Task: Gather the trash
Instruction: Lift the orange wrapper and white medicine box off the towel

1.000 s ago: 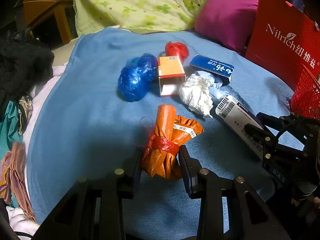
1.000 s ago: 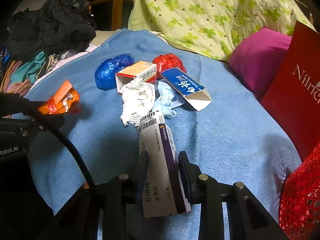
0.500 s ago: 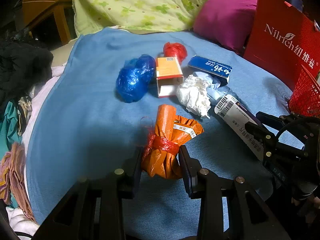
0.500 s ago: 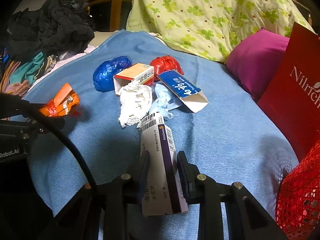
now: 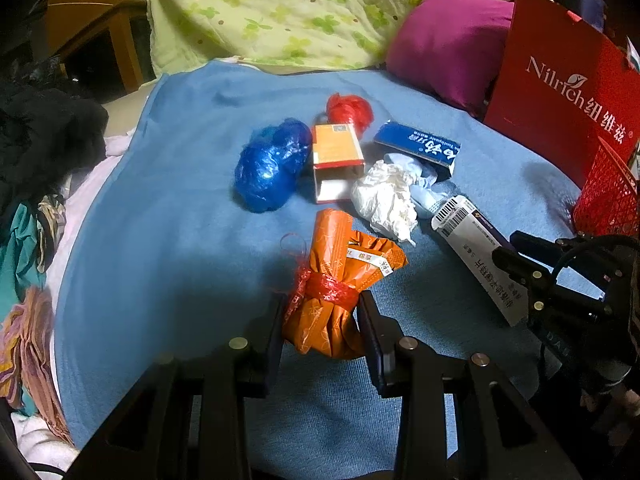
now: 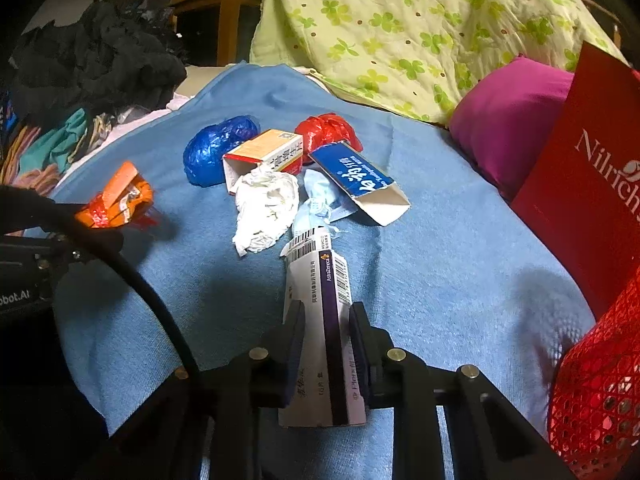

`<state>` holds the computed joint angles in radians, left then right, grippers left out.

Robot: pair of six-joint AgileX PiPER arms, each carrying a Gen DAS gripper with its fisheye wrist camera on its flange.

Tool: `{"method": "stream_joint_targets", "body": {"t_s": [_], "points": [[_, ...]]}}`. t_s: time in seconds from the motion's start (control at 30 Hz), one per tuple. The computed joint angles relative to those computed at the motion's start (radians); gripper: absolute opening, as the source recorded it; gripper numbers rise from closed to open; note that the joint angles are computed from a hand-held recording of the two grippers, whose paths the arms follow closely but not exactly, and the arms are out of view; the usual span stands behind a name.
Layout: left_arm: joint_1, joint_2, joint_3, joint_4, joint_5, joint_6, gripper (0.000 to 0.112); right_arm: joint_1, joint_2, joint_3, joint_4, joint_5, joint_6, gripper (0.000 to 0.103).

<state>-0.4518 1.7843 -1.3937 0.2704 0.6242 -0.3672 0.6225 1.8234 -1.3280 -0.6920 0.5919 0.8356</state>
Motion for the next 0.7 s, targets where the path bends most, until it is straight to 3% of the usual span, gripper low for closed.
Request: {"method": "stream_joint_targets", "body": {"t_s": [0.23, 0.37, 0.47, 0.53, 0.57, 0.63, 0.67, 0.7], "points": [[-0.008, -0.018, 0.004, -0.003, -0.004, 0.0, 0.037, -0.061, -0.037, 0.046, 0.131, -0.06, -0.067, 0.019], [-0.009, -0.014, 0.007, -0.006, -0.004, -0.004, 0.037, -0.107, -0.056, 0.082, 0.28, -0.133, -0.182, 0.019], [-0.007, -0.012, 0.012, -0.014, -0.007, -0.001, 0.037, -0.153, -0.06, 0.092, 0.476, -0.17, -0.329, 0.02], [-0.004, -0.011, 0.014, -0.016, -0.01, -0.001, 0.037, -0.162, -0.058, 0.09, 0.504, -0.173, -0.34, 0.022], [-0.003, -0.009, 0.012, -0.02, -0.01, 0.0, 0.037, -0.164, -0.055, 0.086, 0.509, -0.169, -0.339, 0.028], [-0.001, -0.01, 0.016, -0.028, -0.015, 0.005, 0.037, -0.172, -0.049, 0.076, 0.56, -0.163, -0.382, 0.052], [-0.001, -0.009, 0.017, -0.03, -0.017, 0.005, 0.037, -0.174, -0.056, 0.089, 0.567, -0.186, -0.382, 0.075], [0.0, -0.01, 0.019, -0.032, -0.019, 0.007, 0.037, -0.169, -0.069, 0.111, 0.535, -0.223, -0.344, 0.076]]}}
